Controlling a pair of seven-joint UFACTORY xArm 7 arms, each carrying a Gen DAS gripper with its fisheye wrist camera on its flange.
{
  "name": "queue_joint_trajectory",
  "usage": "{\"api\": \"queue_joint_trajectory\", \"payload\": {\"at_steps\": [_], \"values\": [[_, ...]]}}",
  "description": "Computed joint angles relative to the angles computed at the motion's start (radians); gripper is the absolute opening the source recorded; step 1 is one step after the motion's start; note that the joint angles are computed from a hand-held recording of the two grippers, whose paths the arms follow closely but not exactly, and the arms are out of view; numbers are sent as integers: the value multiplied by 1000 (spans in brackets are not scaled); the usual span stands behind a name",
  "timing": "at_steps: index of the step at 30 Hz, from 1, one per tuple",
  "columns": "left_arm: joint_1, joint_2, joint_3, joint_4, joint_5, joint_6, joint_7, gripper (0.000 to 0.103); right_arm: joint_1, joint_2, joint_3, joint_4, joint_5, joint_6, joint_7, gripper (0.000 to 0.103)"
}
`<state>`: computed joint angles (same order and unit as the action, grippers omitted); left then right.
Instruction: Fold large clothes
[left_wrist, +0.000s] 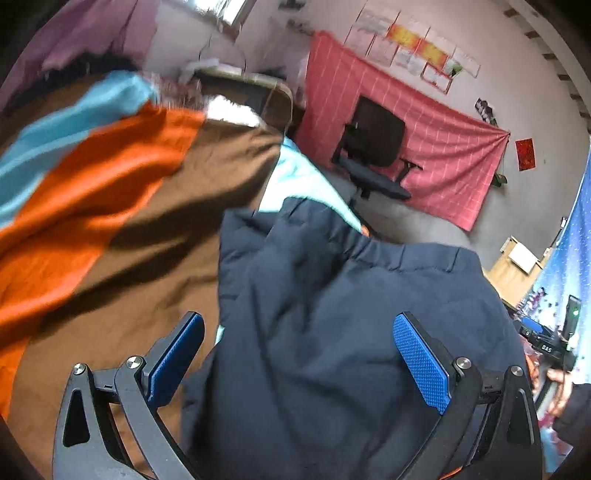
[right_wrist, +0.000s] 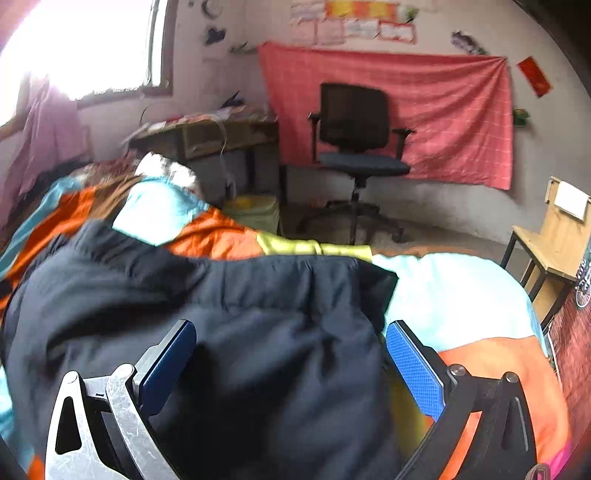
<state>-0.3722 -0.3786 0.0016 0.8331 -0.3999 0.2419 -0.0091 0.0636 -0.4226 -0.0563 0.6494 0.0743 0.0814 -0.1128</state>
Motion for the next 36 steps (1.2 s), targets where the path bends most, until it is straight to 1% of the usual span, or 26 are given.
{"api": "queue_joint_trajectory", "payload": {"at_steps": [2,3,4,5,6,7,8,10,13,14,17,18,19,21,23,24,27,28,30,33,35,36], "values": [[-14,-3,29,9,-14,62,34,100,-42,-23,10,-8,-27,37,-4,103],[-25,-3,42,11,-31,87,61,100,-44,-31,0,-10,-30,51,-14,103],[-39,3,60,21,-56,124,92,100,-28,-40,-27,-13,-18,65,-35,103],[-47,12,74,35,-84,166,123,100,-26,-41,-35,-11,-11,78,-41,103],[-50,30,87,60,-110,223,153,100,-14,-43,-56,-8,4,102,-57,103],[-45,44,91,74,-129,256,174,100,18,-35,-96,6,36,143,-88,103],[-41,58,96,90,-150,287,199,100,46,-34,-132,14,73,181,-124,103],[-29,78,91,109,-179,313,244,100,116,-14,-217,52,186,278,-212,103],[-7,105,82,136,-225,347,303,100,193,64,-333,148,386,447,-329,103],[1,115,82,147,-247,363,320,100,196,88,-347,176,425,495,-347,103],[26,154,90,189,-328,423,376,100,211,179,-413,261,592,646,-440,103],[38,169,91,204,-353,437,390,100,208,201,-425,279,638,681,-471,103],[49,183,92,217,-381,454,402,101,202,216,-430,292,673,703,-503,103],[74,217,96,254,-436,514,420,101,183,225,-421,301,706,724,-545,103],[103,259,97,303,-483,575,430,101,162,230,-406,305,731,736,-565,103],[117,272,93,314,-502,591,434,101,150,231,-399,308,742,744,-572,103],[156,291,69,330,-534,614,463,102,118,246,-387,324,790,804,-615,103],[169,293,60,330,-540,620,475,102,111,258,-389,340,821,857,-640,103],[199,290,48,329,-558,641,501,102,97,284,-379,369,857,934,-676,103],[239,291,29,326,-588,659,530,102,69,307,-338,394,844,960,-673,103],[255,272,21,297,-599,651,554,102,42,323,-323,401,864,976,-678,103],[261,265,19,290,-600,650,562,102,30,328,-313,396,890,966,-682,103]]}}
